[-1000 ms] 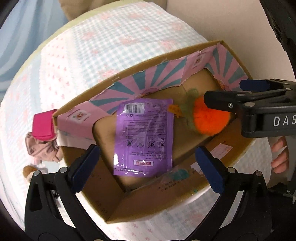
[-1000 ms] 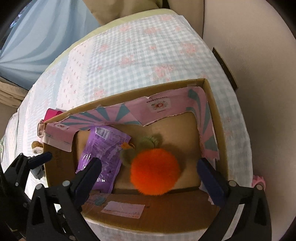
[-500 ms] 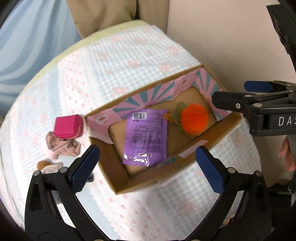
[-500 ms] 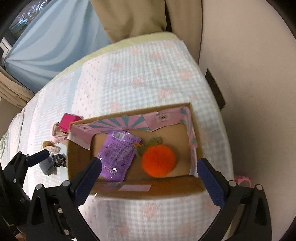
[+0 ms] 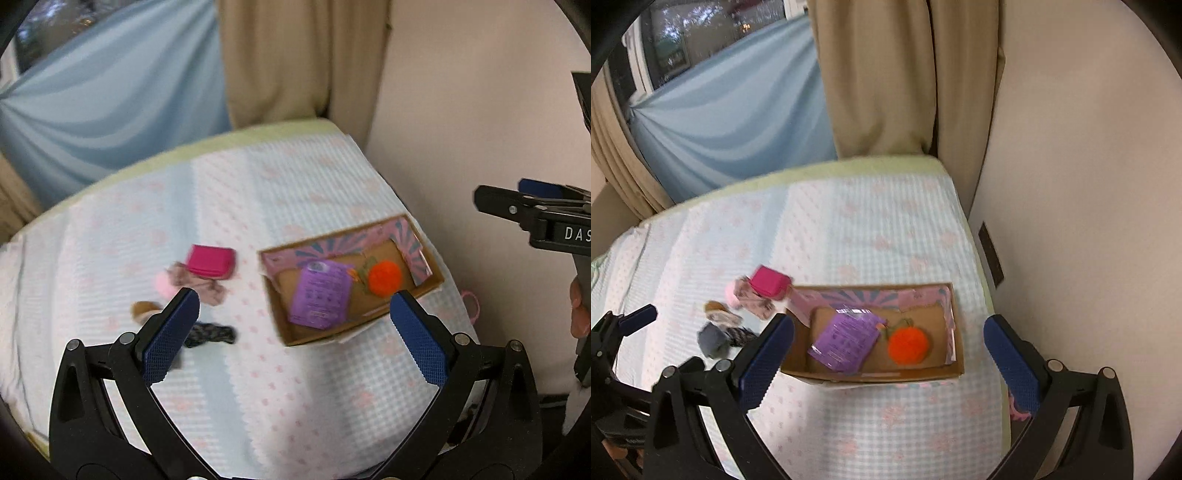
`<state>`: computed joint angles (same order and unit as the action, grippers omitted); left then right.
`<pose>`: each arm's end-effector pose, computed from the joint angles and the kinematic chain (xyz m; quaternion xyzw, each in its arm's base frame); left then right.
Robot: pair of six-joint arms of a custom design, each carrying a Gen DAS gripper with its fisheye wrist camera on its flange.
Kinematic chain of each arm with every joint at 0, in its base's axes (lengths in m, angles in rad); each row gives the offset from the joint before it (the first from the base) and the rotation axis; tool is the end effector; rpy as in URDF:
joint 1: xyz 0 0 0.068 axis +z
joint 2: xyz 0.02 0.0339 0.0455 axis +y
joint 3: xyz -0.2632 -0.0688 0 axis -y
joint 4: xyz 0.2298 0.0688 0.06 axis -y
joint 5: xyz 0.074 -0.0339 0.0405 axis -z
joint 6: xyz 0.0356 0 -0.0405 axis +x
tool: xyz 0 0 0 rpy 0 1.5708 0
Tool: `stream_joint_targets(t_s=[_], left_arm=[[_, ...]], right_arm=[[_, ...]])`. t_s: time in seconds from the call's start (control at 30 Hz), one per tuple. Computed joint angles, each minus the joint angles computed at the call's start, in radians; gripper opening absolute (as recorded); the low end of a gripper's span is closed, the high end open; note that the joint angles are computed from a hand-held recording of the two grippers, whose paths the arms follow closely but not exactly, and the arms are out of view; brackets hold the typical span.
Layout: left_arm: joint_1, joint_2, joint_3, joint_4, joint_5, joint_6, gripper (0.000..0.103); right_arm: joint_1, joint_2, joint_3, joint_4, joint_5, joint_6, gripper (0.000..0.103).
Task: Organize soft objects
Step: 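Withdraw both tools from the box back toward the remaining items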
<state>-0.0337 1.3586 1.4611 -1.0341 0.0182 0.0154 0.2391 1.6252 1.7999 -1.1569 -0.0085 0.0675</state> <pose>0.2522 -0.0092 0.3660 0.0262 0.9490 -0.0115 0.3141 0.3021 0.0740 0.3842 -0.0832 0.9534 0.0483 0.2860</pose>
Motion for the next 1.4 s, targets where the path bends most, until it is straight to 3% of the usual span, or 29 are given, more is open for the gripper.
stream_joint_targets(t_s=[0.17, 0.33, 0.5, 0.7, 1.03, 1.4], left_arm=[[0.183, -0.109, 0.031, -0.073, 0.087, 0.099, 0.103], [0.491, -0.142, 0.068, -0.154, 0.265, 0.258, 0.103], [0.817, -0.079, 0.104, -0.228, 0.442, 0.448, 0.103], [1.071, 0.086, 0.153, -0.256, 0.531, 0.642, 0.103], [1.150, 0.422, 0.205, -0.163, 0.504, 0.727, 0.103], [1.019, 0.686, 0.088, 0.109, 0.472, 0.548, 0.103]], right_arm=[[0.130, -0.066, 0.044, -0.042, 0.090, 0.097, 0.102], [0.283, -0.075, 0.083, -0.065, 0.163, 0.211, 0.102], [0.455, 0.005, 0.156, -0.078, 0.241, 0.333, 0.102], [0.602, 0.164, 0.281, -0.084, 0.277, 0.468, 0.102], [0.712, 0.483, 0.475, -0.016, 0.256, 0.670, 0.102], [0.660, 0.746, 0.454, 0.202, 0.136, 0.775, 0.102]])
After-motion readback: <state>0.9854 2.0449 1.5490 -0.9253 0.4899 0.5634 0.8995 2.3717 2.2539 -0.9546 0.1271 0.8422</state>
